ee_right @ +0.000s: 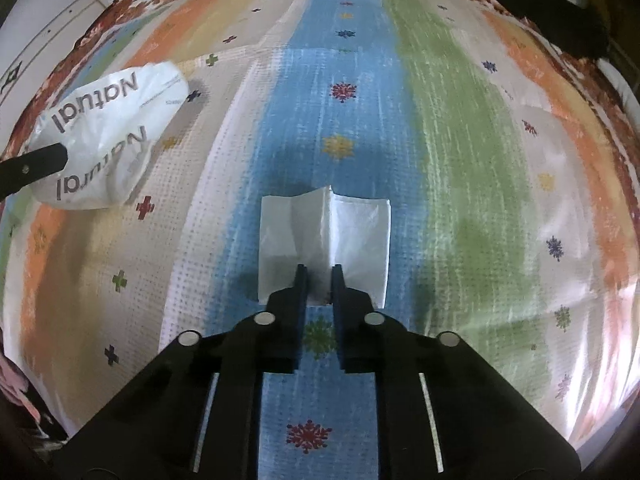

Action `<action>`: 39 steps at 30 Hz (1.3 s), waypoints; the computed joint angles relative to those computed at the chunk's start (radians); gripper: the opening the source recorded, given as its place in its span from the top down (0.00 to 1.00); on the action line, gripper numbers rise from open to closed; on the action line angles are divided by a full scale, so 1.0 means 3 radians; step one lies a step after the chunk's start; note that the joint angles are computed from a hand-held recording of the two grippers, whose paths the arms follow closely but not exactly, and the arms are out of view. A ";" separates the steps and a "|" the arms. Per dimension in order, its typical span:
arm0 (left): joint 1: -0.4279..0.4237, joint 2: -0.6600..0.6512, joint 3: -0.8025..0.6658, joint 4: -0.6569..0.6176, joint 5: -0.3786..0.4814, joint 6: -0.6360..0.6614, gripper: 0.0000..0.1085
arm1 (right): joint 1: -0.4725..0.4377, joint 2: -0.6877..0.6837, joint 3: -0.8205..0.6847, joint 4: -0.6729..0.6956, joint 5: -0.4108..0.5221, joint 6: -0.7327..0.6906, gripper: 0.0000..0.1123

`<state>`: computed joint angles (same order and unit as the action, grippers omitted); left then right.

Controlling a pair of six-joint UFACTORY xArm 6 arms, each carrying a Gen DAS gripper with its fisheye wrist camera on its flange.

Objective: Collect trash
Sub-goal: 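Grasp the 'Natural' bag with the left gripper while the right gripper grasps the tissue, then lift and carry the bag and tissue in both grippers over the bin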

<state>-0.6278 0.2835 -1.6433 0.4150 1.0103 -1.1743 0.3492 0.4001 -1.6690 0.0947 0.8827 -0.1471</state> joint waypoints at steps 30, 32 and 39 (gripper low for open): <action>-0.0483 -0.0257 -0.0134 0.0152 0.0443 -0.0371 0.88 | -0.0107 -0.0836 0.0608 0.0244 -0.0023 -0.0195 0.98; -0.0525 -0.0332 -0.0084 0.0175 0.0403 -0.0444 0.88 | -0.0114 -0.0925 0.0672 0.0278 -0.0013 -0.0214 0.98; -0.0688 -0.0544 0.0019 0.0259 0.0412 -0.0681 0.88 | -0.0113 -0.1362 0.0994 0.0419 -0.0037 -0.0335 0.98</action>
<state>-0.8344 0.1203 -1.6375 0.4927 1.1338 -1.3788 0.3152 -0.0086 -1.3708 0.2203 0.8716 -0.2477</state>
